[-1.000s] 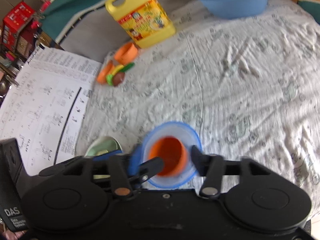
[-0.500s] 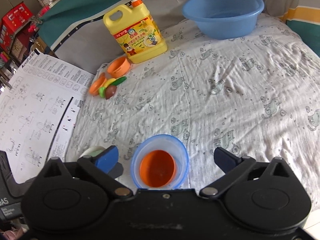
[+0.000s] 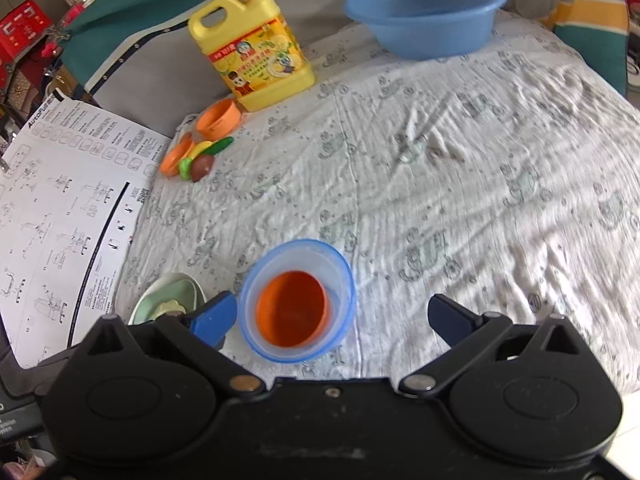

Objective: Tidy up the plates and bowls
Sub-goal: 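Move both open grippers to the rim of the nested blue bowl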

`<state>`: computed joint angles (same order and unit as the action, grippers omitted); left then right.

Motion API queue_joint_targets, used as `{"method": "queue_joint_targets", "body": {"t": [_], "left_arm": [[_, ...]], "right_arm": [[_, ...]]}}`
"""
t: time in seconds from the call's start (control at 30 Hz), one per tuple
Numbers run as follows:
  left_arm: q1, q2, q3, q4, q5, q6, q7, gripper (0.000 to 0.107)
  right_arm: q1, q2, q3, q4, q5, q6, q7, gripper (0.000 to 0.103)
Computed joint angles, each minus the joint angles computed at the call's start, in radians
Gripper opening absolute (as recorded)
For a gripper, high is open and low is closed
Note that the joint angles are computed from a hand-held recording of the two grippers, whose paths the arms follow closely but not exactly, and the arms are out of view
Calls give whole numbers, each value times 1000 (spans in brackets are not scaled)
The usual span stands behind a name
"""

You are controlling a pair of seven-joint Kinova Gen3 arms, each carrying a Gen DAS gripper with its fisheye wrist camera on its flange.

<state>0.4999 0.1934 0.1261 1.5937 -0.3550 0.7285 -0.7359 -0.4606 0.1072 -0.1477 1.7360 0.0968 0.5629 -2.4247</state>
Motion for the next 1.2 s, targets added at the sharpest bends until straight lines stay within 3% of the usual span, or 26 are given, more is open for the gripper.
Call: {"method": "queue_joint_targets", "body": {"t": [0.9,1.0,1.2], "left_arm": [[-59,44,3,11,158,-84,-151,103],[-61,52,3,11,176,-106,-175,102],[-97,72,24,5,277,-128,-269,86]], "right_arm": [[23,62,11,-58,-64,36,72,100],[27,69,15,-65,-73,40,83,89],[78,91,-2,-70,-203,36,190,70]]}}
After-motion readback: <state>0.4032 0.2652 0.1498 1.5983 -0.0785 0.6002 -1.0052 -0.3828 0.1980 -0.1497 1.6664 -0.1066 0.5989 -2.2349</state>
